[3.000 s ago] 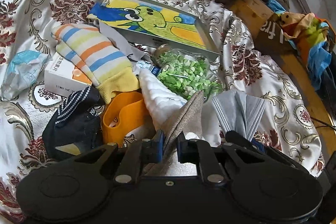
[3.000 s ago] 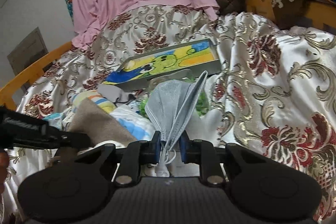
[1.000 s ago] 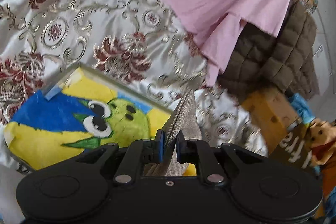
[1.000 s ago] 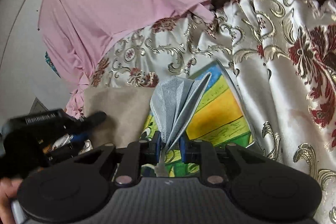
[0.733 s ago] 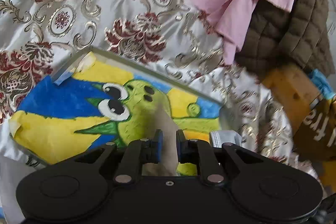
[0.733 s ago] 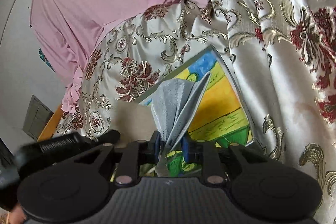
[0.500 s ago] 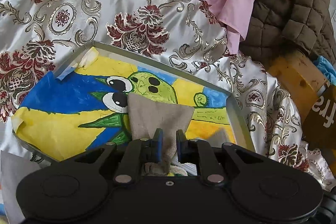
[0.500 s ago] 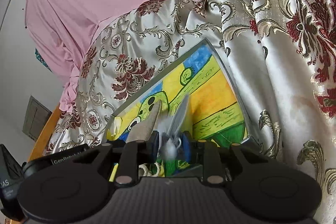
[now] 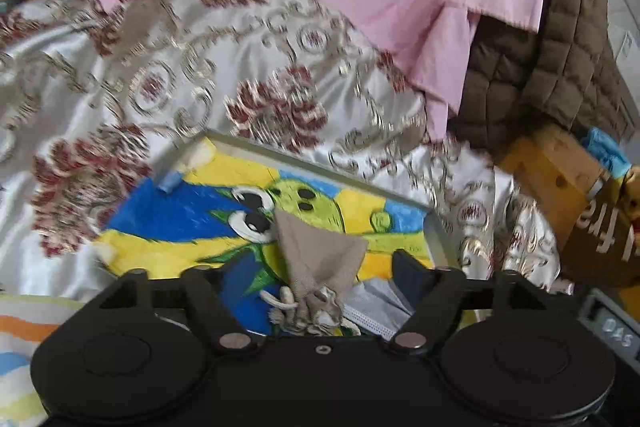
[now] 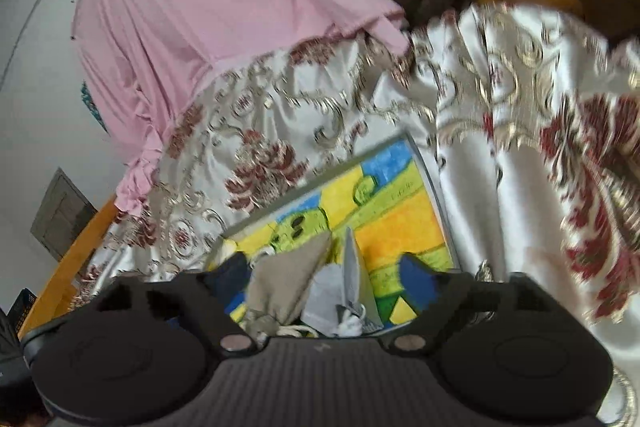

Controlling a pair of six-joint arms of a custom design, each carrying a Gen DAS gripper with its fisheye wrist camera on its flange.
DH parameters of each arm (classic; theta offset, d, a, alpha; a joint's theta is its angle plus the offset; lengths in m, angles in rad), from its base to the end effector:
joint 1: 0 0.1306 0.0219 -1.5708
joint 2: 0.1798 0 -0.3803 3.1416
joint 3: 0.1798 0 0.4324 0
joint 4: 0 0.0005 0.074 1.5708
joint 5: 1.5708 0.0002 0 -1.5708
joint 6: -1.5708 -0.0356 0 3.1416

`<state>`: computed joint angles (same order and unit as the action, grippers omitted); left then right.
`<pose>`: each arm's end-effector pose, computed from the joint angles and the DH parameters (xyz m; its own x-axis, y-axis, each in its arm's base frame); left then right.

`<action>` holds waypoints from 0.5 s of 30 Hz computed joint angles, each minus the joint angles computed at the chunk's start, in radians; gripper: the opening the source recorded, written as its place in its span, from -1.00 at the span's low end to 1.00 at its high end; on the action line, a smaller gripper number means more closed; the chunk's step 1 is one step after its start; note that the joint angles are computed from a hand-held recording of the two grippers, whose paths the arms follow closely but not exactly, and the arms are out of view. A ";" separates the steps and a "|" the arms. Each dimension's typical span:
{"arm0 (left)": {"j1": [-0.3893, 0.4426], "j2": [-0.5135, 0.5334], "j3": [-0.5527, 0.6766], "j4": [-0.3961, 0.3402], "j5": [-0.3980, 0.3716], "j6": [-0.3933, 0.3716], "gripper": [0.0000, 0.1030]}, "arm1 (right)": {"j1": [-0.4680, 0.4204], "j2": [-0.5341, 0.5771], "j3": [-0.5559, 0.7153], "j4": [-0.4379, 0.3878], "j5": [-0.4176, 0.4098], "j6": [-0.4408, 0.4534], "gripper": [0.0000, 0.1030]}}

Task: Organize soft objects
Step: 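Open both tools to drop mask and beige cloth into the tray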

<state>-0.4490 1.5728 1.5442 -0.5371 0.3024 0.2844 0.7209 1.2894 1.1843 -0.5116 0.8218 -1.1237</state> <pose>0.5483 -0.2765 0.4342 -0.6433 0.0126 -0.7655 0.4797 0.7860 -0.3901 0.3882 0.3057 0.4066 -0.1884 0.6518 -0.7346 0.3915 0.7359 0.5525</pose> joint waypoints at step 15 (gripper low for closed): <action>0.113 -0.350 -0.255 0.052 0.060 -0.053 0.98 | 0.253 0.059 0.165 -0.065 0.365 0.212 1.00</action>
<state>-0.3360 1.2231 1.2893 -0.4853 0.3625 0.2315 0.9737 1.3484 1.3493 -0.5764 1.1866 -0.9116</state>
